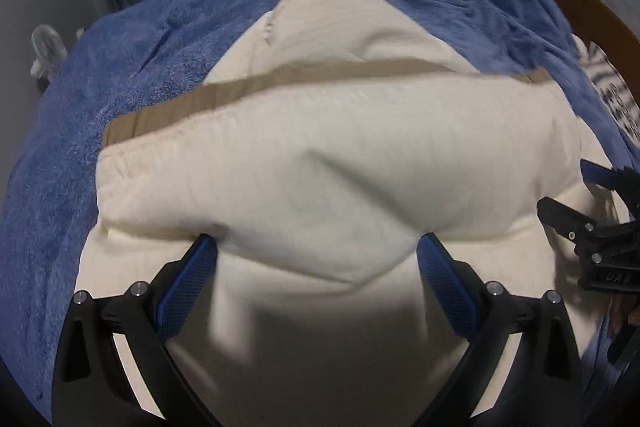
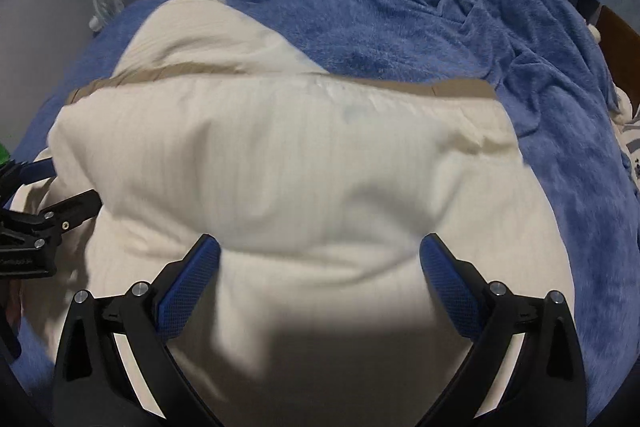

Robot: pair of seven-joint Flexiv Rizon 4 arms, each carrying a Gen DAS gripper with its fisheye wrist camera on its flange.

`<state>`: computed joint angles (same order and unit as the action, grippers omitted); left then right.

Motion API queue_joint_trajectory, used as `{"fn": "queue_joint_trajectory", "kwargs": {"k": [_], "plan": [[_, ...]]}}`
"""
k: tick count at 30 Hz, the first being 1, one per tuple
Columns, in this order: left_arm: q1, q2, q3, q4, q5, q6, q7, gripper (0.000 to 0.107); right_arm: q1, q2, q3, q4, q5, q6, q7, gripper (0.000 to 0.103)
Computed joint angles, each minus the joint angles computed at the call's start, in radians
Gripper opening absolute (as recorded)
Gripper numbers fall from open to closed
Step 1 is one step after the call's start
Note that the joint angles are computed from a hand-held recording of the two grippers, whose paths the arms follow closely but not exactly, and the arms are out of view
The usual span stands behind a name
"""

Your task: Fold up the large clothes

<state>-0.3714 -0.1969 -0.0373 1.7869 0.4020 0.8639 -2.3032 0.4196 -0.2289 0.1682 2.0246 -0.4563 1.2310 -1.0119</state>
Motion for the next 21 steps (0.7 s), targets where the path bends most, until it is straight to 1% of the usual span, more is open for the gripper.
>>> {"fn": "queue_joint_trajectory", "kwargs": {"k": [2, 5, 7, 10, 12, 15, 18, 21], "plan": [[0.009, -0.022, 0.007, -0.042, 0.006, -0.033, -0.001, 0.097, 0.004, -0.042, 0.004, -0.078, 0.031, -0.052, -0.01, 0.097], [0.011, -0.036, 0.03, -0.095, 0.044, -0.08, -0.035, 0.096, 0.01, -0.083, -0.001, -0.145, 0.058, -0.073, -0.003, 0.097], [0.023, -0.049, 0.037, -0.113, 0.039, -0.107, -0.048, 0.096, 0.009, -0.118, 0.0, -0.19, 0.088, -0.093, -0.004, 0.096], [0.056, -0.071, 0.029, -0.089, -0.039, -0.077, 0.0, 0.097, 0.006, -0.161, 0.002, -0.23, 0.124, -0.097, -0.011, 0.096], [0.051, -0.082, 0.033, -0.086, -0.032, -0.068, 0.016, 0.097, 0.001, -0.18, 0.007, -0.246, 0.146, -0.106, -0.03, 0.097], [0.047, -0.097, 0.042, -0.071, -0.028, -0.028, 0.014, 0.097, 0.004, -0.198, 0.005, -0.251, 0.161, -0.105, -0.04, 0.097], [0.054, -0.107, 0.046, -0.047, -0.053, 0.015, 0.024, 0.097, 0.015, -0.206, -0.006, -0.25, 0.154, -0.109, -0.034, 0.097], [0.049, -0.117, 0.054, -0.036, -0.064, 0.031, 0.021, 0.097, 0.027, -0.212, -0.022, -0.237, 0.134, -0.093, -0.02, 0.097]]}}
